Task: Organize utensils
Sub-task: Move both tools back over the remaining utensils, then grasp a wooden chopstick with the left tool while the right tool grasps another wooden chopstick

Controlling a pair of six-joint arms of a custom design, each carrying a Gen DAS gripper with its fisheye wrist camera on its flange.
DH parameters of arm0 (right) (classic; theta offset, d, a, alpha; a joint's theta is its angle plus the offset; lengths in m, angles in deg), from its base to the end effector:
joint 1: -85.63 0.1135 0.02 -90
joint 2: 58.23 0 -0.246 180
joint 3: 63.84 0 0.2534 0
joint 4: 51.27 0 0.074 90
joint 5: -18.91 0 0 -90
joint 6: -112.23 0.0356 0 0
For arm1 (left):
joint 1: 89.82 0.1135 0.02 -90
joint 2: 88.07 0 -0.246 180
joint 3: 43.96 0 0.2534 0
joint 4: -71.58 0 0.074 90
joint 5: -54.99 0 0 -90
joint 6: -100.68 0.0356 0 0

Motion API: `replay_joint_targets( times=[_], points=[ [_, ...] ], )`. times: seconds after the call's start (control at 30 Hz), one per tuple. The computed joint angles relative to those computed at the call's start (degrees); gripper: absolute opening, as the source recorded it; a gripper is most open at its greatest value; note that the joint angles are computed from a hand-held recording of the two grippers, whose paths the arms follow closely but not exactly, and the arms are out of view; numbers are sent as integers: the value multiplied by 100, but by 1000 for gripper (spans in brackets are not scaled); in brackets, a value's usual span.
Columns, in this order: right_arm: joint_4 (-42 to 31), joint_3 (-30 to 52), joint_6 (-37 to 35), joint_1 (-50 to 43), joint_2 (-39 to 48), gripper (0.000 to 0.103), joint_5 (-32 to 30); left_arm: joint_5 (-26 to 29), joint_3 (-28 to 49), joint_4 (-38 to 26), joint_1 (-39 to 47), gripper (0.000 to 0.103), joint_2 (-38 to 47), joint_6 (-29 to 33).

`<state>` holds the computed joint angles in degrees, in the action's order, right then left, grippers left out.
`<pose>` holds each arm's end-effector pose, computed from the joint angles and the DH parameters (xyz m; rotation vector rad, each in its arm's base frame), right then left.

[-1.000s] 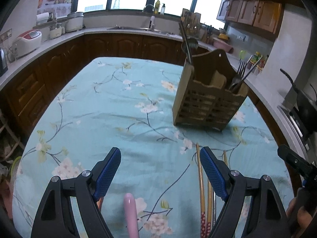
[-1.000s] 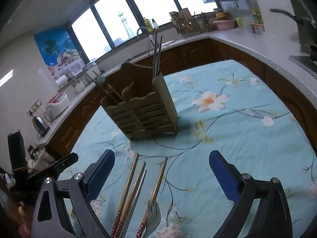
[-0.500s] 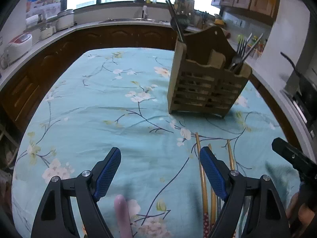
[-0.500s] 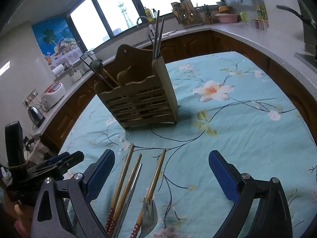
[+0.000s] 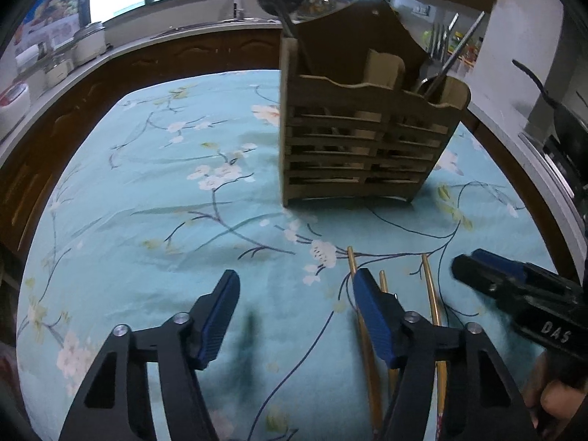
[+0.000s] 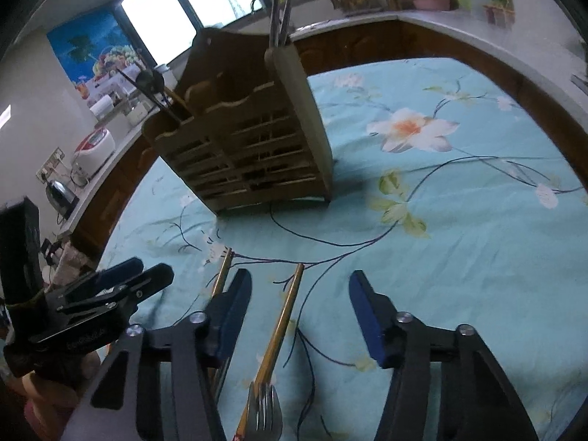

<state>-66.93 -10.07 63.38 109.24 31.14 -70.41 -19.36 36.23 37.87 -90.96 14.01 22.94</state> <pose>0.2677 0.1165 0.1265 0.3903 2.4952 0.4628 0.3675 -0.0169 0.1702 0.3984 2.4774 -0.2677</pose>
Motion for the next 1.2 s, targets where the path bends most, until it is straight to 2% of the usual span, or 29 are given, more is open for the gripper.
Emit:
replay_joint_targets(
  times=[0.2,0.27,0.43,0.53,0.7,0.77,1.0,1.2],
  points=[
    [-134,518,-340,-38,701,35,-346,-28,403,-130,-205,52,428,55],
    [-289,690,-459,-34,875,26,-376,-37,523,-137,-274,51,570,80],
    [-410,781,-691,-89,1013,16,-419,-11,834,-247,-397,46,926,186],
    [-465,812,-785,-195,1034,9,-498,-139,1029,-317,-492,35,1183,239],
    [-557,818,-907,-275,985,9,-600,-205,1016,-170,-491,11,1314,349],
    [-659,909,-975,-245,1020,13,-576,-73,959,-182,-415,9,1290,453],
    [-830,1241,-1116,-140,1254,14,-520,244,1034,-497,-139,7,1335,693],
    [-898,1351,-1187,-86,1336,14,-454,119,1224,-570,-212,7,1446,711]
  ],
)
